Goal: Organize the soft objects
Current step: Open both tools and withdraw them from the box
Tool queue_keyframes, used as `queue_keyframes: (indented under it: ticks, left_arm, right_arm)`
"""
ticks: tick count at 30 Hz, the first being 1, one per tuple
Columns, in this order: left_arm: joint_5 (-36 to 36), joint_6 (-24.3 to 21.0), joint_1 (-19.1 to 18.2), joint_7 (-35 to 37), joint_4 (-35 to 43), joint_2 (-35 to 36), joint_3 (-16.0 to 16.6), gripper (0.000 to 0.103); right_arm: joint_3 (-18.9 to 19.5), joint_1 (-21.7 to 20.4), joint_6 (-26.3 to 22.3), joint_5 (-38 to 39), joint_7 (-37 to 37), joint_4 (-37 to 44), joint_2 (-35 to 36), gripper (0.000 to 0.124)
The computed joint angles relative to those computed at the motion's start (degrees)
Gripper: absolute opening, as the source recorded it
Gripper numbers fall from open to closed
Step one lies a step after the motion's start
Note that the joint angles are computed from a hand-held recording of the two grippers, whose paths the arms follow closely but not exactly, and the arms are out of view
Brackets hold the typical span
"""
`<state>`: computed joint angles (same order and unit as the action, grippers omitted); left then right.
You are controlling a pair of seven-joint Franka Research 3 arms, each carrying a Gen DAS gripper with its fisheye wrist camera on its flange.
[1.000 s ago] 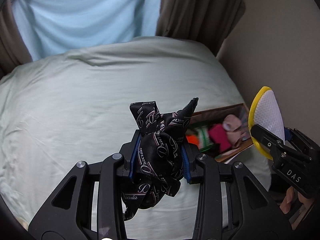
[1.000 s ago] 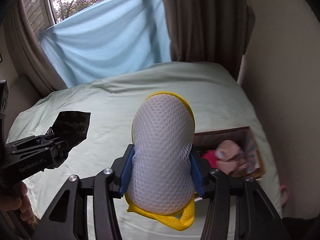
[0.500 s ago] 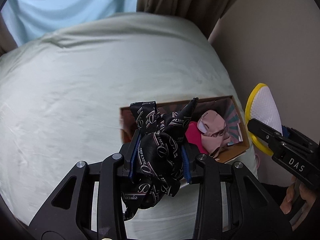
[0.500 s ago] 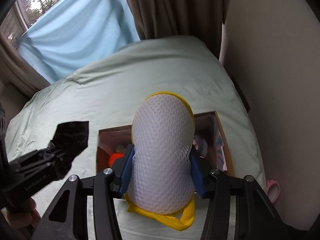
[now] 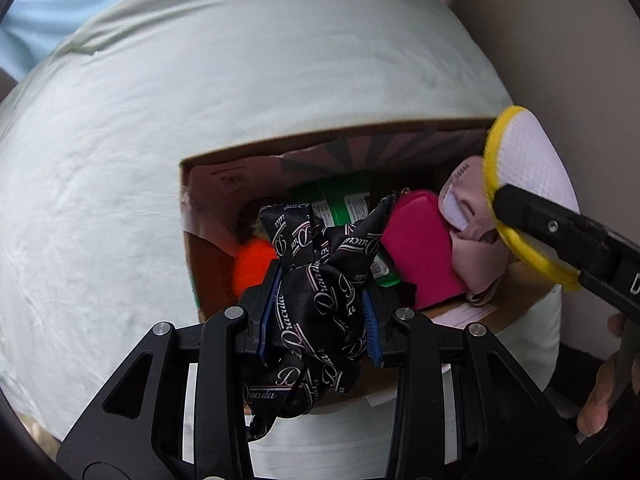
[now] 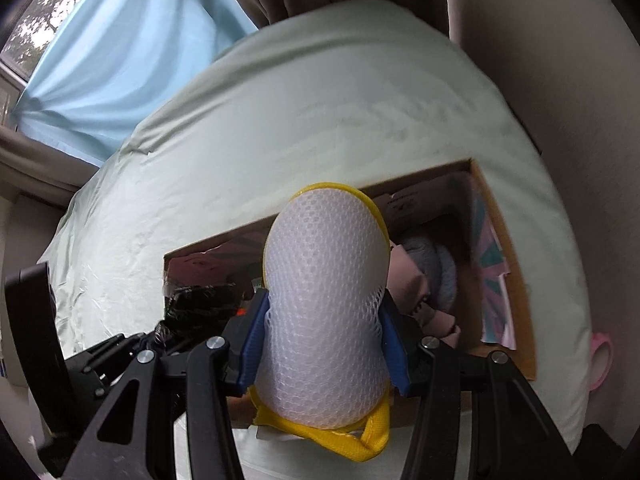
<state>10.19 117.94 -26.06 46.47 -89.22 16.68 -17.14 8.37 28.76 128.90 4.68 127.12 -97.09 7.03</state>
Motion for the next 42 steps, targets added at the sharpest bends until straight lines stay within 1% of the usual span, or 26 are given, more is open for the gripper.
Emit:
queue_keyframes:
  ticks: [1,2,3,4,5,6,8,10,13,14,15,18,24,29,31,35,37,42]
  left_arm:
    - [-0.41,-0.26,0.03,0.44,0.67,0.59,-0.13,0.032]
    - [-0.87,0.01,0.12,0.86,0.91,0.81,-0.24,0.037]
    - [-1.83,0.18,0.41,1.79,1.36,1.11,-0.44,0.043]
    - [-2.67,-0.13,0.48,2.81,2.24,1.72,-0.69,0.067]
    - [-2.34,-0.85,0.16,3.08,3.10,2.15,-0.62,0.095]
    - [-1.59,-1.15,-0.10,3.36,3.43,2.22,-0.39,0.102]
    - [-0.23,-0.58,-0.58,3.87,3.01,1.46,-0.24,0.103]
    - [0.24,-1.43,-0.66,4.16,3.20,1.17,-0.05,0.103]
    - [-0.03,-1.85,-0.39,4.02,2.13,0.20,0.06,0.103]
    - [-0.28,-1.47,-0.21,3.87,1.46,-0.29,0.05,0.103]
    - [-1.26,-0.56,0.43,4.11,-0.81,-2.15,-0.04,0.103]
    - [-1.37,-0.10,0.73,3.17,-2.45,-3.78,-0.05,0.103]
    - [-1.40,1.21,1.23,2.21,-4.65,-6.35,-0.22,0.103]
    - [-1.39,2.11,1.77,1.83,-6.54,-10.03,-0.25,0.103]
    - [-1.68,2.41,2.18,1.70,-7.68,-12.31,-0.18,0.103]
    - [-1.04,2.39,3.06,1.25,-10.12,-18.24,0.03,0.103]
    - [-0.37,2.31,3.65,0.74,-11.58,-22.06,0.23,0.103]
    - [1.72,3.01,5.45,-0.38,-15.32,-32.08,0.60,0.103]
  right_arm:
    - [0.06,-0.15,0.08,0.97,-0.35,0.11,0.35,0.056]
    - [0.11,-0.27,0.05,2.06,-0.61,0.33,0.76,0.066]
    - [0.08,-0.43,-0.10,2.94,-0.93,0.42,1.01,0.073]
    - [0.02,-0.44,-0.70,3.18,-0.75,1.12,1.57,0.087]
    - [-0.08,-0.50,-1.56,3.58,-0.45,1.70,1.98,0.093]
    - [-0.11,-0.63,-1.69,4.31,-0.70,1.65,1.98,0.093]
    - [-0.23,-0.79,-1.21,4.92,-0.88,0.77,1.48,0.094]
    - [-0.40,-0.56,-1.75,3.51,0.14,0.91,1.52,0.095]
    - [-0.32,-0.69,-1.49,3.74,-0.47,0.20,1.26,0.095]
    - [-0.25,-0.74,-1.35,4.07,-0.91,0.25,1.36,0.095]
    - [-0.14,-0.74,-1.22,4.35,-1.50,0.43,1.52,0.095]
    - [-0.26,-0.06,-1.86,1.87,-0.80,1.64,1.94,0.095]
    - [-0.24,0.58,-2.12,-0.59,0.84,1.89,0.75,0.095]
    - [0.14,1.08,-4.07,-2.87,2.17,2.88,-0.70,0.095]
    - [0.47,1.33,-4.96,-3.49,2.23,3.76,-1.24,0.095]
    - [1.34,2.71,-8.06,-7.25,3.73,7.50,-1.96,0.095]
    - [1.79,3.45,-9.41,-8.68,4.48,9.53,-2.23,0.095]
    - [3.24,6.78,-14.27,-14.52,6.38,18.86,-0.81,0.095]
